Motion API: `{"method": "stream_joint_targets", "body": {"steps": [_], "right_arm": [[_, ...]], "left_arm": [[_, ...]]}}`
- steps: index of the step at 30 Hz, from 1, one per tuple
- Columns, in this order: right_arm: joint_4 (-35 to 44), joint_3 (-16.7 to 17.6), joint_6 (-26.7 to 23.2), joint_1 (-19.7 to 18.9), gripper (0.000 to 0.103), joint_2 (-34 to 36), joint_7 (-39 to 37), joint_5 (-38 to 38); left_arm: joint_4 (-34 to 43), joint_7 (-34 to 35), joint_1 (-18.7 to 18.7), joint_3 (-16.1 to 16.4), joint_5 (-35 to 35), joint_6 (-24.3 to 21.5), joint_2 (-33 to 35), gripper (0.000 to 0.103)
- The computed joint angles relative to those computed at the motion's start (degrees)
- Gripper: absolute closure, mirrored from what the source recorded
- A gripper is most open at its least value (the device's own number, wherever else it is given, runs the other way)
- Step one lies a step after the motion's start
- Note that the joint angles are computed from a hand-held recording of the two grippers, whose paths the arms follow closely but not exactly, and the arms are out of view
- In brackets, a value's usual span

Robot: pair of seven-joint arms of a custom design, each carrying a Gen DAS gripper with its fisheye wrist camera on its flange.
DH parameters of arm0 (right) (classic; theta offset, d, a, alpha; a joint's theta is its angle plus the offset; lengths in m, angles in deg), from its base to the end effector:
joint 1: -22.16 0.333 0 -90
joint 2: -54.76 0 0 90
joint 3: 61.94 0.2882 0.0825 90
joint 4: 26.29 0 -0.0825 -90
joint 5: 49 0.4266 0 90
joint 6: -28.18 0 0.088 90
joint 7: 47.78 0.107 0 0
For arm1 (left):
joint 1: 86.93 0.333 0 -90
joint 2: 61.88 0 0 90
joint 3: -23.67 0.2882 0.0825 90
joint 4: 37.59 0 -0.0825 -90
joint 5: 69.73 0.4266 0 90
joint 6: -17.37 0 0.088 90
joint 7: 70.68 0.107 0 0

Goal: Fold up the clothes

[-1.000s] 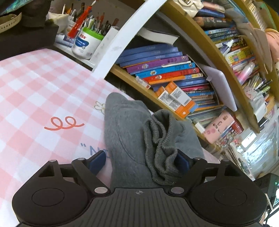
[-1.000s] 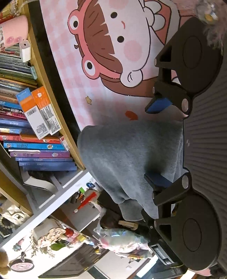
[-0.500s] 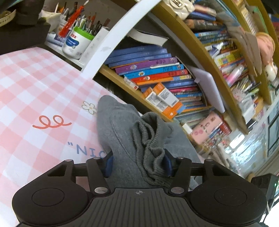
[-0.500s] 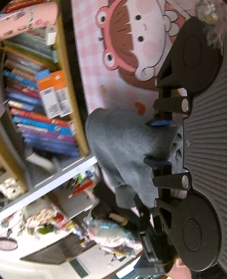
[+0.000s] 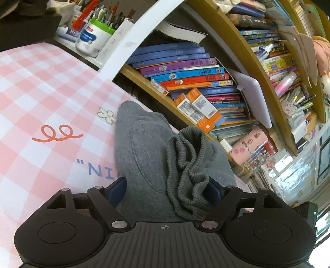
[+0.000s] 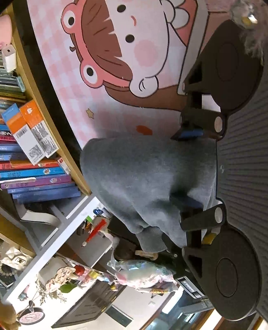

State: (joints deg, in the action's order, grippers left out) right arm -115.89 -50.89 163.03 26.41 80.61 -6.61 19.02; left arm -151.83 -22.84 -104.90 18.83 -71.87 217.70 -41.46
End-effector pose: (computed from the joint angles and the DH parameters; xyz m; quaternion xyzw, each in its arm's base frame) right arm 0.7177 0.1902 0.3900 -0.6988 0.5027 0.1144 0.4959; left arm 0.6238 -0.2525 0.3698 -0.7014 0.4622 -0.5327 0.1029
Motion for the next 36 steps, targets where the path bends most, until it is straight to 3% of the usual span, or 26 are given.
{"method": "stream_joint_targets", "body": {"steps": [1,6,13,19,24,27,30,36], "right_arm": [[-0.23,0.07,0.13,0.03,0.059,-0.21,-0.49,0.03],[-3.43,0.72,2.64,-0.04,0.071,-3.01,-8.35,3.70],[-6.26,-0.13,4.21,0.80,0.074,-6.06,-17.40,9.52],[-5.99,-1.18,3.15,0.58,0.075,-6.75,-20.75,12.94],[-3.06,-1.87,3.63,0.36,0.075,-5.36,-20.83,13.09],[0.07,-1.71,5.19,0.32,0.075,-3.21,-20.49,12.24],[4.10,-1.05,7.18,0.04,0.075,-0.25,-19.70,11.22],[14.31,0.85,10.49,-1.20,0.075,7.75,-15.70,7.44]], "left_arm": [[-0.05,0.05,-0.16,0.10,-0.14,0.34,0.03,0.023],[-0.76,3.62,-3.09,2.08,-4.37,3.31,-0.20,0.049],[-0.77,9.77,-4.16,1.37,-9.31,6.58,-0.21,0.051],[1.66,9.70,-1.89,-1.27,-7.02,6.92,0.93,0.053],[7.85,5.86,0.43,-2.77,-1.33,3.02,4.20,0.053],[13.37,4.89,-0.78,-1.21,-0.68,0.68,7.46,0.053],[20.37,4.15,-1.71,0.15,0.47,-2.20,11.60,0.053],[37.92,1.13,0.31,-1.68,7.36,-9.75,22.24,0.054]]}}
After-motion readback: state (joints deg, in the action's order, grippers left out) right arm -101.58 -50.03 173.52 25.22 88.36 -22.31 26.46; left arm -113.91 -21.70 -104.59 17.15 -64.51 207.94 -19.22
